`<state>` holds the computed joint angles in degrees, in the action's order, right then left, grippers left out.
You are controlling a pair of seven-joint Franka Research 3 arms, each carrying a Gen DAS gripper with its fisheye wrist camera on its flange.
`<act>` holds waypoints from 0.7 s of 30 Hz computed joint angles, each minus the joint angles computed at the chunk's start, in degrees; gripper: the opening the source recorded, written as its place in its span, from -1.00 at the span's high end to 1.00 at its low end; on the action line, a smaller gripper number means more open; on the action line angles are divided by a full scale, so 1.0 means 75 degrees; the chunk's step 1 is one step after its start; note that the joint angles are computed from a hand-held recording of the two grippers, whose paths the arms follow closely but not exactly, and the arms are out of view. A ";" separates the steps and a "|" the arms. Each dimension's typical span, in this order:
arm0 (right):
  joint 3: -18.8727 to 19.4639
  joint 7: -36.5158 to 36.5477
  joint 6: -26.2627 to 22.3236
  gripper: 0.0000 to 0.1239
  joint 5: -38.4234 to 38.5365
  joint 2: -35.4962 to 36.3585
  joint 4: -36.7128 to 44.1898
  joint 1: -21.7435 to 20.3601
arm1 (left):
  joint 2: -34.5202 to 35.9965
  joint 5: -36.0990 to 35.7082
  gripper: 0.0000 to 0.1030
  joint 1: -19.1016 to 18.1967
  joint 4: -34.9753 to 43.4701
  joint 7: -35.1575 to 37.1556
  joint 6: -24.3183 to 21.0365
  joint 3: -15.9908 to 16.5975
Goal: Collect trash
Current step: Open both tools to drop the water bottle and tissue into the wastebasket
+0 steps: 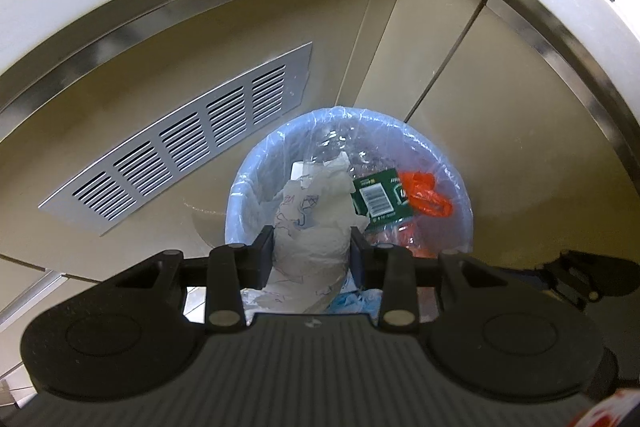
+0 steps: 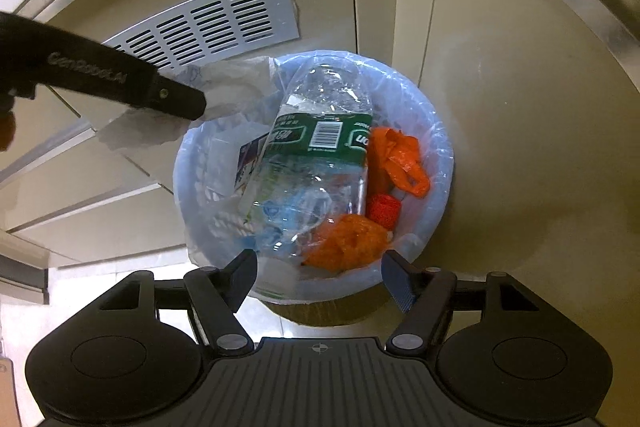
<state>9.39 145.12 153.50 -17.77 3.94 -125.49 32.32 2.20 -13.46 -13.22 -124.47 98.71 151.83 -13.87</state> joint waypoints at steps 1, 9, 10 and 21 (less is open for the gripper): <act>0.0002 -0.0003 -0.0001 -0.11 0.0016 -0.0034 -0.0026 0.0000 | 0.0048 0.0012 0.34 -0.0006 0.0045 -0.0035 0.0007 -0.0003; 0.0043 -0.0098 -0.0010 -0.11 0.0140 -0.0094 -0.0043 -0.0022 | 0.0348 0.0207 -0.05 0.0009 0.0226 -0.0576 0.0336 -0.0083; 0.0043 -0.0087 -0.0009 -0.11 0.0138 -0.0096 -0.0049 -0.0026 | 0.0359 0.0085 -0.14 0.0037 0.0225 -0.0538 0.0364 -0.0109; 0.0058 -0.0098 -0.0069 -0.11 0.0128 -0.0100 -0.0017 -0.0056 | -0.0065 -0.0382 -0.17 0.0102 -0.0122 -0.0229 0.0244 -0.0042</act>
<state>9.82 144.39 152.98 -16.81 3.20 -125.61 31.91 1.71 -16.33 -12.46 -125.38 96.99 153.66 -14.19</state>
